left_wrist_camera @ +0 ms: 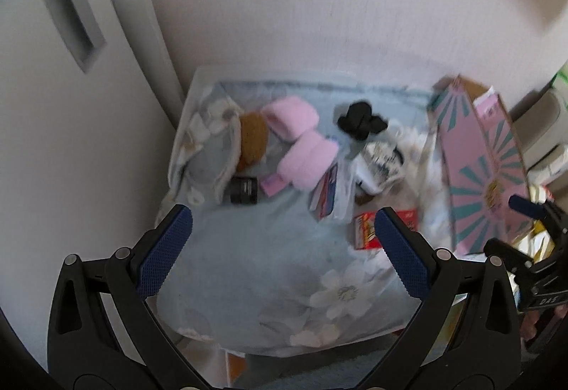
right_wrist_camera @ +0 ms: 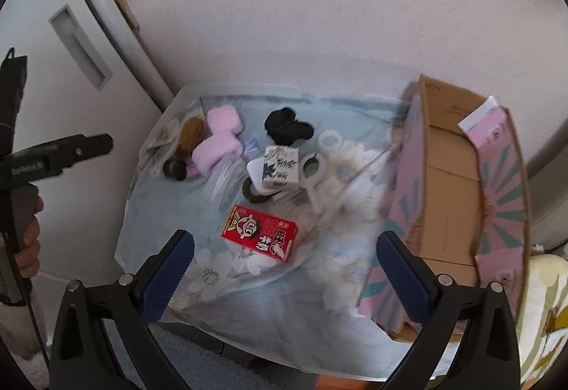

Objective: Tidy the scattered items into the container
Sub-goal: 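Grasp the red milk carton with the right gripper while the left grasps the clear case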

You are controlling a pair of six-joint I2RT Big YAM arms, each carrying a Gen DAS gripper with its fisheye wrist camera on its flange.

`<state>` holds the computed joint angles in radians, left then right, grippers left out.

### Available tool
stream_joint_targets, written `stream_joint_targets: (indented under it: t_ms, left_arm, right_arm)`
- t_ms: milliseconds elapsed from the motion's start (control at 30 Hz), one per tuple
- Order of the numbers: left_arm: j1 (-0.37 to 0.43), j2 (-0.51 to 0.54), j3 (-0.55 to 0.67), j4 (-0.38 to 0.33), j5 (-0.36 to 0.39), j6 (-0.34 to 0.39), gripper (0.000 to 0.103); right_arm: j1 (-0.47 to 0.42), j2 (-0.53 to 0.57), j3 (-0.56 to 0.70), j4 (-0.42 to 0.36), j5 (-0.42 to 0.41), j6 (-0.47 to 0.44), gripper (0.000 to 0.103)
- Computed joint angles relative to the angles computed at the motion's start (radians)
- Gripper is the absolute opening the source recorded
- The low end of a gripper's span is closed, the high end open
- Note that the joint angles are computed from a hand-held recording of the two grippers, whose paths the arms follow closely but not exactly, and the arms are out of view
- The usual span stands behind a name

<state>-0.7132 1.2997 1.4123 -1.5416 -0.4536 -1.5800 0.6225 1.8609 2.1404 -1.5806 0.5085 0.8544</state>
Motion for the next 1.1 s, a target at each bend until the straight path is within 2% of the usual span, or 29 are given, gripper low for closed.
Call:
stream_joint_targets:
  t_ms: [167,200,333,567,700,800,900,933,1000,1100]
  left_arm:
    - [0.047,-0.002,-0.087,0.165,0.09,0.083,0.102]
    - [0.059,0.002,-0.106,0.216,0.119,0.107,0.102]
    - [0.083,0.045,-0.121,0.31,0.199,0.166,0.102]
    - [0.139,0.13,-0.101,0.378,0.279,0.257,0.102]
    - [0.164,0.145,-0.123,0.434,0.311,0.253,0.102]
    - [0.171,0.144,-0.147,0.472,0.324,0.231,0.102]
    - [0.174,0.141,-0.169,0.498,0.331,0.208,0.089]
    - [0.175,0.141,-0.174,0.505,0.338,0.201,0.081]
    - [0.179,0.131,-0.195,0.542,0.348,0.184,0.077]
    - [0.182,0.113,-0.214,0.571,0.35,0.158,0.068]
  right_arm:
    - [-0.027,0.019,-0.029,0.019,-0.055,0.007,0.103]
    - [-0.034,0.016,-0.048,0.041,-0.071,0.013,0.103]
    - [-0.052,0.002,-0.143,0.152,-0.116,0.036,0.102]
    - [-0.039,-0.003,-0.283,0.264,-0.101,0.014,0.102]
    - [-0.045,-0.008,-0.32,0.299,-0.095,-0.028,0.102]
    - [-0.056,-0.004,-0.327,0.317,-0.069,-0.096,0.102]
    - [-0.067,0.016,-0.298,0.303,-0.04,-0.17,0.102]
    - [-0.071,0.03,-0.278,0.286,-0.035,-0.191,0.102]
    - [-0.076,0.062,-0.229,0.253,-0.02,-0.245,0.102]
    - [-0.077,0.083,-0.203,0.268,-0.007,-0.327,0.102]
